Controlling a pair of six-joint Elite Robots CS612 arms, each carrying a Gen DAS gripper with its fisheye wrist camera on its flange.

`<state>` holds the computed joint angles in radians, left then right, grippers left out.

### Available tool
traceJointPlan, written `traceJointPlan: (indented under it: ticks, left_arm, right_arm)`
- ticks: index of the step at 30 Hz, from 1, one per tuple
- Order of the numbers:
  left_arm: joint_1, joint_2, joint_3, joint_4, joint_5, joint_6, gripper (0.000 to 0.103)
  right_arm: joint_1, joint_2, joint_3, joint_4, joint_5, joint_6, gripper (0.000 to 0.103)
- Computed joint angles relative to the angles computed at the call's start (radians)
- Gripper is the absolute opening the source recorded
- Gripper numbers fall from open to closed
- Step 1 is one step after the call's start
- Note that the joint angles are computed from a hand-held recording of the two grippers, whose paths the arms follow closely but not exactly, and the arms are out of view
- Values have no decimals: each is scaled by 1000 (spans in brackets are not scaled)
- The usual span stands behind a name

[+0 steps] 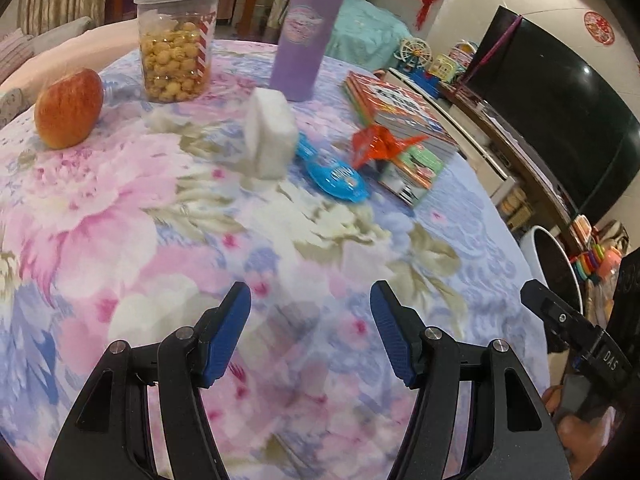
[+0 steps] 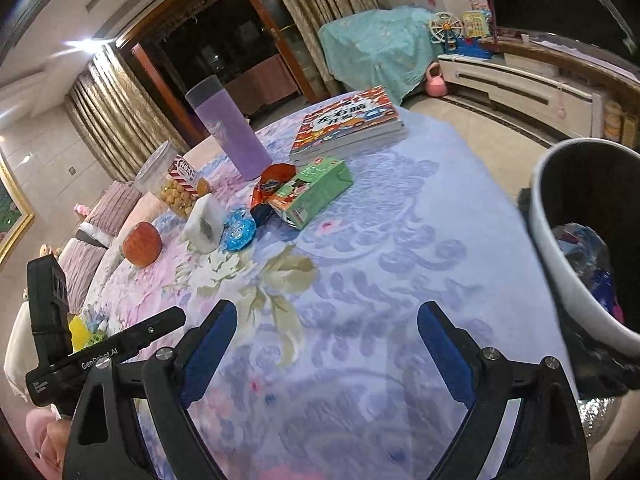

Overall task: Collect trash
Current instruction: 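Move both open tools from the bin back over the table, then grasp the white foam block with the left tool while the right tool grasps the green milk carton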

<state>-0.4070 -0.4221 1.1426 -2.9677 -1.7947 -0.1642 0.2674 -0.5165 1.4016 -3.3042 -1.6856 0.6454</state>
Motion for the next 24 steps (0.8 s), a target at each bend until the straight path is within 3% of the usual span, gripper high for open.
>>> traceJointPlan:
  ticks: [5, 10, 24]
  left_arm:
    - [7, 30, -72, 38, 4, 12, 64]
    - [11, 59, -138, 64, 22, 18, 72]
    - [18, 146, -319, 146, 35, 25, 73]
  right_arm:
    - [-3, 27, -64, 52, 12, 5, 93]
    - [-3, 64, -149, 108, 18, 21, 93]
    - [-9, 161, -375, 298, -20, -27, 93]
